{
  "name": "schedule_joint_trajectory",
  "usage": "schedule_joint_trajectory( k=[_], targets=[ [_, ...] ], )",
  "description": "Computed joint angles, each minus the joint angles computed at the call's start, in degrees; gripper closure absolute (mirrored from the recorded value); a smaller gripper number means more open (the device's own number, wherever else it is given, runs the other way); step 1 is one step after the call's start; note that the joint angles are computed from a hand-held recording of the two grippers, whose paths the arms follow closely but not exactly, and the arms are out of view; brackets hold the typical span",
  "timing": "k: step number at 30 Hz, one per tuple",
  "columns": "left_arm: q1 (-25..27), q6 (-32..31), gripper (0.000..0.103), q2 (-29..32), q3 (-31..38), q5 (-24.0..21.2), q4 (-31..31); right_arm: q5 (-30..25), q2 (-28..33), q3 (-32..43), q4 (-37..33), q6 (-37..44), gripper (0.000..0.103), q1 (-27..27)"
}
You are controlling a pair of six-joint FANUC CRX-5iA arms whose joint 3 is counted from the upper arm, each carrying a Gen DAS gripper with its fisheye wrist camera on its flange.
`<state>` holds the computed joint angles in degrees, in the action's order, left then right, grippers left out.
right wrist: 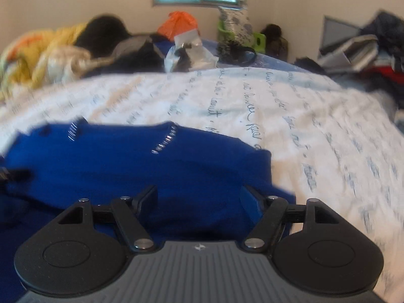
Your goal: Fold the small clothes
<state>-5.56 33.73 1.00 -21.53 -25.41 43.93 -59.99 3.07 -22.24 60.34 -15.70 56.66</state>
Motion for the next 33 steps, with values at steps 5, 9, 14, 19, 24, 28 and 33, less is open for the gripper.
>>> schedule_joint_trajectory(
  k=[5, 9, 14, 19, 24, 28, 33],
  targets=[
    [0.39, -9.89, 0.0, -4.48, -7.0, -4.16, 3.8, 4.07, -0.03, 0.04, -3.76, 6.23, 0.021, 2.8],
    [2.24, -3.7, 0.001, -4.91, -5.54, -4.43, -1.97, 3.62, -0.77, -2.61, -2.16, 3.44, 0.008, 2.25],
    [10.68, -7.44, 0.0, -14.82, -13.0, -11.46, 3.0, 0.98, -8.06, -4.8, -4.62, -0.94, 0.007, 9.62],
    [19.24, -4.26, 0.002, -22.55, -18.09, -18.9, -0.41, -8.41, -12.97, -8.44, -7.93, -12.06, 0.007, 21.72],
    [18.62, -9.03, 0.009, -27.52, -23.24, -14.65, 1.29, -14.66, -6.4, -5.05, -10.49, -1.65, 0.007, 24.85],
    [20.91, -8.05, 0.028, -28.15, -21.74, -17.41, -0.91, -16.71, -7.12, -6.68, -9.56, -3.88, 0.007, 25.47],
    [29.69, -5.15, 0.009, -27.74, -19.23, -31.33, -0.7, -16.53, -12.83, -7.57, -12.11, -13.39, 0.007, 29.58]
  ],
)
